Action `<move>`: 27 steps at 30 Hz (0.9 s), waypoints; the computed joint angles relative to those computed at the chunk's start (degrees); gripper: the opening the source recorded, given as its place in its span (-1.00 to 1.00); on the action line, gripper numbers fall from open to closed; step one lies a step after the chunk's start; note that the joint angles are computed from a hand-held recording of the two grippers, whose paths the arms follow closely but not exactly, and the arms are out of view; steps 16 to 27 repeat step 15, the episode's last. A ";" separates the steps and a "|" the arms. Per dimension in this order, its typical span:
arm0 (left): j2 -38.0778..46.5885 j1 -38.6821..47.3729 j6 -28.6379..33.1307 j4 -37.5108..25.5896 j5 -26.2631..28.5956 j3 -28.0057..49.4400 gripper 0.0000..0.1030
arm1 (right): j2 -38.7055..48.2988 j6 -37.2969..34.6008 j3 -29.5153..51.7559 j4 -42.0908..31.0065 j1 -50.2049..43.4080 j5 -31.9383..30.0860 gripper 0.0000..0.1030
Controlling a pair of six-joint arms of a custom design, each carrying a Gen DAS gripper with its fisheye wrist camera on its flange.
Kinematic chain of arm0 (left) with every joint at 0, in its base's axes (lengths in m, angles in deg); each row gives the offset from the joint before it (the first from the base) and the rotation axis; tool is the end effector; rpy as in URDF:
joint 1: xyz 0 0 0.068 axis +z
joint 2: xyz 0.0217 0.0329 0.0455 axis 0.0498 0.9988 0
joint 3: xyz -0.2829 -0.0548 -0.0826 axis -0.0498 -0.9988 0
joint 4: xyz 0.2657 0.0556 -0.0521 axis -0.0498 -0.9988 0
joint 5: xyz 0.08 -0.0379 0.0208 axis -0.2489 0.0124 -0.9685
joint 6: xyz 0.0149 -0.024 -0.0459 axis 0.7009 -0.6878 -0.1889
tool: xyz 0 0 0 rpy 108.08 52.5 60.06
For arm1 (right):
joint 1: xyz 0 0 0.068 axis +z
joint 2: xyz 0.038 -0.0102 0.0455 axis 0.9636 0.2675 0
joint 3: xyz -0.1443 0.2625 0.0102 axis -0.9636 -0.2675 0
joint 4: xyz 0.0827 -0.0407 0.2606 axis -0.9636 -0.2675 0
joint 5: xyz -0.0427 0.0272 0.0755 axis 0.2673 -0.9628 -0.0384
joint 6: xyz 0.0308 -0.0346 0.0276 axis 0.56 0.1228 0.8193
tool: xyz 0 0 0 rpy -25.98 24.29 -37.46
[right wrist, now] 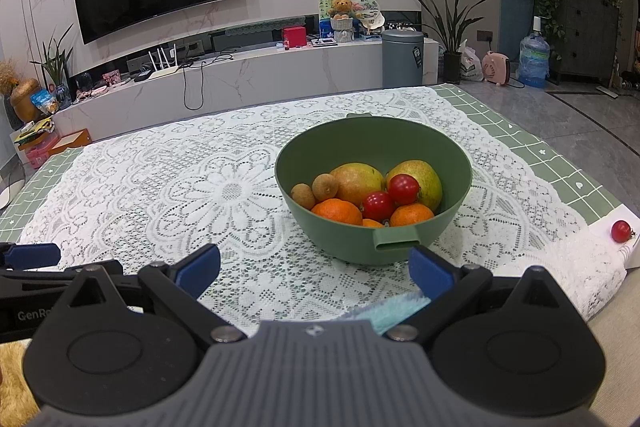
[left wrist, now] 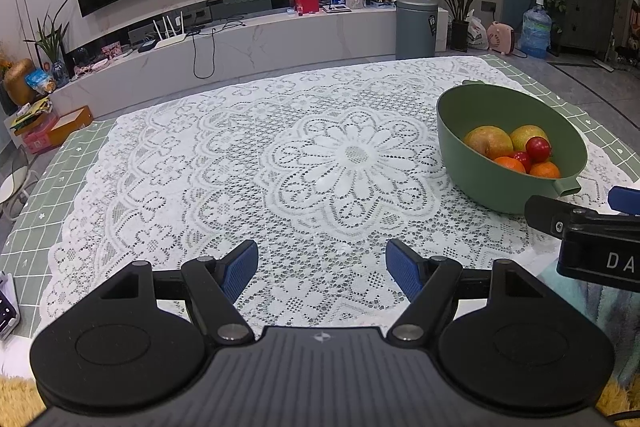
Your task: Organize fruits
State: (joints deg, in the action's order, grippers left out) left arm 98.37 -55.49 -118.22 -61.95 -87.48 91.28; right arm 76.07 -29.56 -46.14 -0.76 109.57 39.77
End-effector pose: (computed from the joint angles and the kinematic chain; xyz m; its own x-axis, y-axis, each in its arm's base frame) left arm 0.1504 -0.1945 0.2205 -0.6707 -0.1571 -0.7249 -0.3361 0.9356 0.1081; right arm 0.1957 0.1338 0.1451 -0.5716 -0.1388 -0.8087 -0.4024 0.9064 0.1288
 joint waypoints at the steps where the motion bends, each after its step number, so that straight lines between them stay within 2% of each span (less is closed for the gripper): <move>1: 0.16 -0.09 -0.14 -0.28 -0.06 0.20 0.66 | -0.03 -0.02 0.13 -0.14 -0.05 -0.03 0.89; 27: -0.34 -0.24 -0.61 -0.74 -0.21 0.22 0.68 | 0.14 0.14 0.27 -0.26 0.00 0.00 0.89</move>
